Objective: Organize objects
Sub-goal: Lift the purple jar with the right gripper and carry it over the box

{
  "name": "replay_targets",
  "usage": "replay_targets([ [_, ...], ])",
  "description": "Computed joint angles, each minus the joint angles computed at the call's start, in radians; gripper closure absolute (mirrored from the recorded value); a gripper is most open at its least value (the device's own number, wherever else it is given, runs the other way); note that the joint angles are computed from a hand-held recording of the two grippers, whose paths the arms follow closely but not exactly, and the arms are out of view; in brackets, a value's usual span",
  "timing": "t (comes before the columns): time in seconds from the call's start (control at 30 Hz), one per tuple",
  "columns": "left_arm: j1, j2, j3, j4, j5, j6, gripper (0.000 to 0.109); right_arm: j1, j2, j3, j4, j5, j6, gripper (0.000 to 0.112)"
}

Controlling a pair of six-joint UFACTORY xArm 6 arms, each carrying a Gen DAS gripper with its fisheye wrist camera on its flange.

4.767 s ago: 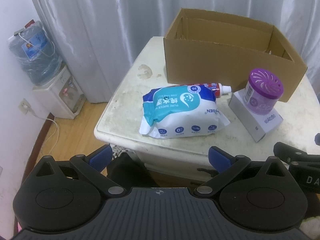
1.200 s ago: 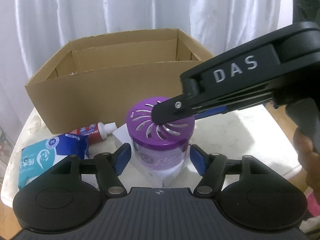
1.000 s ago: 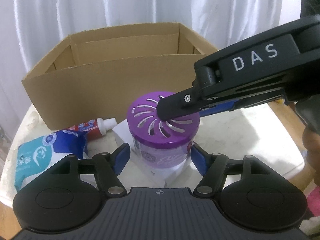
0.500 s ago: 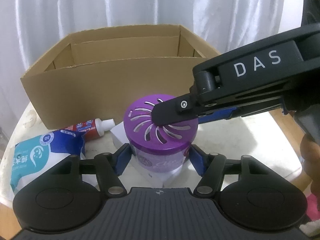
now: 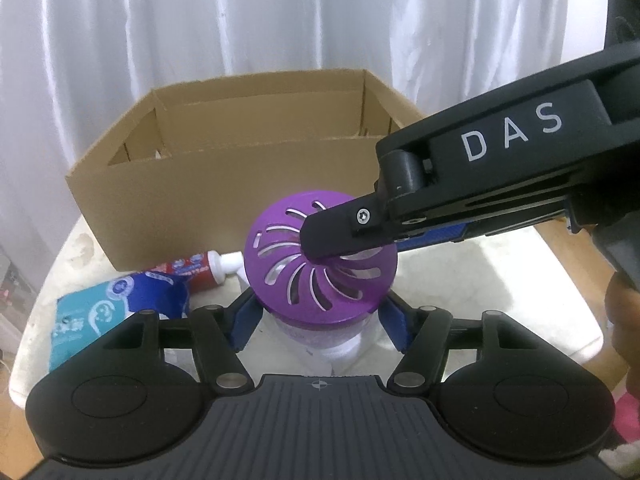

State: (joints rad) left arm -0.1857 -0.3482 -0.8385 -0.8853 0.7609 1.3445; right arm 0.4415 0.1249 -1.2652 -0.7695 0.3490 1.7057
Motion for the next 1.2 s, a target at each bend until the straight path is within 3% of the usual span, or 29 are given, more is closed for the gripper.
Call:
replay_targets([
  [0.57, 0.017, -0.108, 0.04, -0.026, -0.032, 0.014, 0.045, 0.052, -0.06, -0.002, -0.178, 0.033, 0.127, 0.066],
  [0.8, 0.025, -0.085, -0.014, -0.054, -0.04, 0.062, 0.045, 0.066, -0.04, -0.074, -0.18, 0.079, 0.063, 0.065],
  [1.0, 0.008, 0.074, -0.213, -0.045, -0.04, 0.079, 0.045, 0.018, 0.037, -0.224, -0.052, 0.089, -0.169, 0.065],
  [1.2, -0.03, 0.418, -0.628, 0.133, 0.037, -0.105, 0.045, -0.077, 0.23, -0.493, 0.311, 0.13, -0.576, 0.065],
])
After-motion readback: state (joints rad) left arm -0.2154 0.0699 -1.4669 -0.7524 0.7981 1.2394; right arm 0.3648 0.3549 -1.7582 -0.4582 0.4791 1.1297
